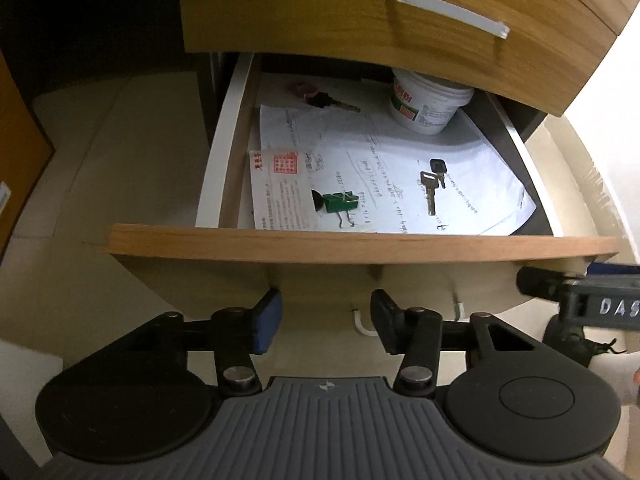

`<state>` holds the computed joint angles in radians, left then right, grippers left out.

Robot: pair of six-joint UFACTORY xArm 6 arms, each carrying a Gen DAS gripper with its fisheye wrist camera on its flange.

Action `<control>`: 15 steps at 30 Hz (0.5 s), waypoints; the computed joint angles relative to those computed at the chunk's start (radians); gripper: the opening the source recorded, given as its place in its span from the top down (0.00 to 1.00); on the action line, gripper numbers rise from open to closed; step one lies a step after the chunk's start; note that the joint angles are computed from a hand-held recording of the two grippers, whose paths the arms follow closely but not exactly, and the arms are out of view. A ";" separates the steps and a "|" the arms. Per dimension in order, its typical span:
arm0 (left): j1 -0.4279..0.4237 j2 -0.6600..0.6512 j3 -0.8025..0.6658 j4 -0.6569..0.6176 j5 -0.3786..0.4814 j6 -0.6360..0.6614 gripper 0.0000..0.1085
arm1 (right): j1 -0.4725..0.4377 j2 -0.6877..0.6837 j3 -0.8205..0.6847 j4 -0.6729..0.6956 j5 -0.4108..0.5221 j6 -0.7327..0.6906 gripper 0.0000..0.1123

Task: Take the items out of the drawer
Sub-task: 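Bring both tools to the open bottom drawer's front panel, then push the bottom drawer shut into the cabinet with both tools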

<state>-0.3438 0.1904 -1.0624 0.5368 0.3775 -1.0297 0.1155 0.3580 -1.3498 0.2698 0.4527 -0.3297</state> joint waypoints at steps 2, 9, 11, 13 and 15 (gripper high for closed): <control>0.008 0.008 -0.003 0.013 -0.018 0.002 0.56 | 0.000 0.024 -0.028 0.019 -0.009 -0.015 0.09; 0.029 0.040 -0.026 0.068 -0.050 -0.016 0.57 | 0.005 0.117 -0.145 0.063 -0.033 -0.045 0.09; 0.037 0.055 -0.036 0.088 -0.062 -0.031 0.57 | 0.006 0.152 -0.194 0.072 -0.032 -0.049 0.09; 0.043 0.070 -0.049 0.107 -0.072 -0.045 0.57 | 0.006 0.188 -0.246 0.081 -0.027 -0.053 0.09; 0.056 0.070 -0.042 0.131 -0.089 -0.060 0.57 | 0.005 0.223 -0.297 0.090 -0.022 -0.057 0.09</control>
